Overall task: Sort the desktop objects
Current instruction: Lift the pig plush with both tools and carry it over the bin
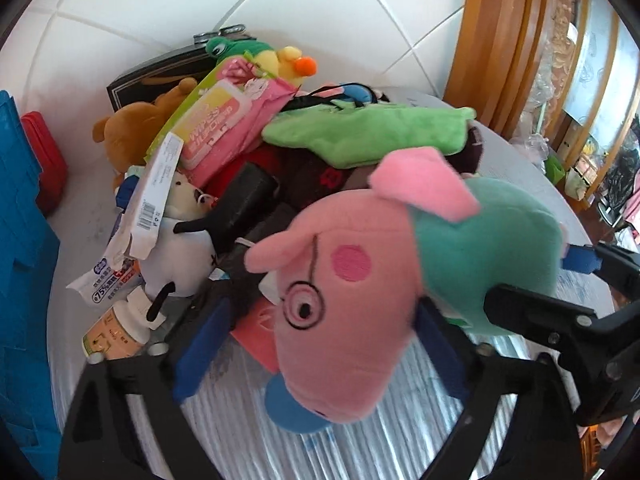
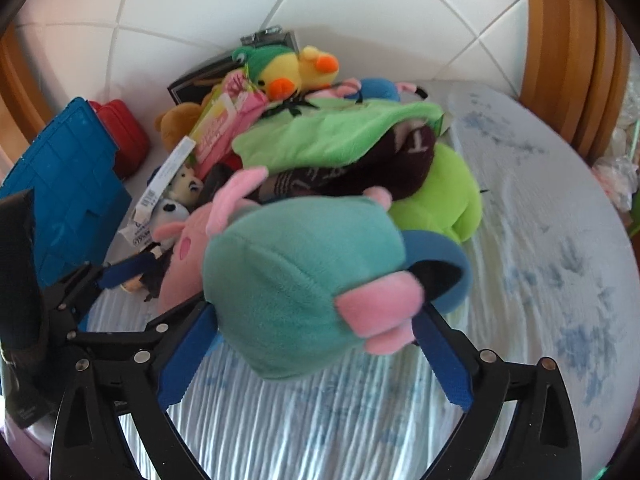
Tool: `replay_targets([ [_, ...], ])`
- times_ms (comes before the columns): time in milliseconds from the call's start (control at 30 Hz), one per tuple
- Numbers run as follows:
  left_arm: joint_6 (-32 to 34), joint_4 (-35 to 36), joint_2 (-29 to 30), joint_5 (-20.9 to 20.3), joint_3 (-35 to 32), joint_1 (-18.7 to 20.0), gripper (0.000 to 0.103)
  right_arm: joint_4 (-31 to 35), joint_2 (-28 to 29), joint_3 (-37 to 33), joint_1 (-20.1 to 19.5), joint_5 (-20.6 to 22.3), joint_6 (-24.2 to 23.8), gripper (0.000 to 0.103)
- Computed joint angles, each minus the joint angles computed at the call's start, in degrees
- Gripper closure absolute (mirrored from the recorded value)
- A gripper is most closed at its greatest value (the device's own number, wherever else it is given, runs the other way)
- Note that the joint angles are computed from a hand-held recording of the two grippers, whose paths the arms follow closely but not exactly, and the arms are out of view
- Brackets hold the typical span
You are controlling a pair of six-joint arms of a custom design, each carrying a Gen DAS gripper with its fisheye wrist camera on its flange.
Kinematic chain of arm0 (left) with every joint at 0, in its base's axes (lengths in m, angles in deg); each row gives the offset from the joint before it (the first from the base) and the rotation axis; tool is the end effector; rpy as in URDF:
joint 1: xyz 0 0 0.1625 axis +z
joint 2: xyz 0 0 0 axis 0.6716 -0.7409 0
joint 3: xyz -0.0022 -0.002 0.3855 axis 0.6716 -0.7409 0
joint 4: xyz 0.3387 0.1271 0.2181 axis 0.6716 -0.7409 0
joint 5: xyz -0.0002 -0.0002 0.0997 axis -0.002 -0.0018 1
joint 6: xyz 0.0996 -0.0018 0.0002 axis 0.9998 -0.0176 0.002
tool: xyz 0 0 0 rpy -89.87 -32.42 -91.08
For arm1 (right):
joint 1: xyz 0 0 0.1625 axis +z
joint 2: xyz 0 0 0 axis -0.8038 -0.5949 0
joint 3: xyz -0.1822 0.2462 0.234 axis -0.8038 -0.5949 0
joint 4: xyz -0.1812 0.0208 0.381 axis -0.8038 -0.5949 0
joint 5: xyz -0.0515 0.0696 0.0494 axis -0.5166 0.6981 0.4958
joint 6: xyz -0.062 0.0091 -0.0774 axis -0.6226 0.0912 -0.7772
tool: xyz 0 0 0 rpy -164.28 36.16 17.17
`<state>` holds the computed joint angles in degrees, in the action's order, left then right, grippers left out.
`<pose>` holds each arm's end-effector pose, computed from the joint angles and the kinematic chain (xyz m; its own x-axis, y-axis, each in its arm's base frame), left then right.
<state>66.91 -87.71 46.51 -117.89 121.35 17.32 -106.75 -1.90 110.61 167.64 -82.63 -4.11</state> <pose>-0.2483 -0.7480 0.2070 -0.4132 0.8370 -0.3588 0.8888 0.4565 0.0415 0.3461 -0.6485 0.1637 -0.7586 0.4841 0.4362 -0.0127 0.6583 -0.7527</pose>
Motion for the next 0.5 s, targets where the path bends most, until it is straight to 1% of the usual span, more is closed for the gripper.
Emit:
replay_targets([
  [67,0.1,0.9,0.7,-1.1,-1.2,0.4,0.001,-1.7,0.0,0.2,-0.8,1.6,-0.7,0.0],
  [133,-0.2,2.8,1.5,-2.6,-2.7,0.8,0.001,-2.6,0.2,-0.1,-1.6,3.1,-1.6,0.001],
  [167,-0.5,4.4,2.0,-3.4,-3.9,1.0,0.001,-2.7,0.5,-0.5,-1.7,3.2,-1.7,0.001],
  [200,-0.8,5.5,2.5,-3.8,-4.7,1.2,0.002,-2.8,0.8,-0.9,-1.7,3.1,-2.1,0.007],
  [233,-1.0,6.6,2.7,-4.8,-5.3,1.4,0.01,-2.7,1.2,-1.3,-1.7,3.0,-2.4,0.009],
  [267,-0.4,7.8,2.8,-6.6,-5.8,1.7,0.019,-2.1,1.4,-1.7,-1.6,2.5,-2.4,0.013],
  [300,-0.1,9.3,2.8,-8.5,-6.4,2.0,0.035,-1.7,1.6,-2.0,-1.4,2.2,-2.5,0.018],
  [333,-0.3,9.9,2.4,-9.5,-6.2,2.1,0.036,-1.8,1.5,-2.0,-1.2,1.9,-2.7,0.018],
  [400,0.8,7.0,0.8,-9.2,-3.5,1.6,0.039,-2.5,1.1,-1.5,-0.8,1.9,-3.1,0.02],
  [500,0.8,6.4,-0.6,-10.4,-2.5,1.4,0.041,-3.6,1.2,-1.7,0.0,0.9,-3.9,0.022],
])
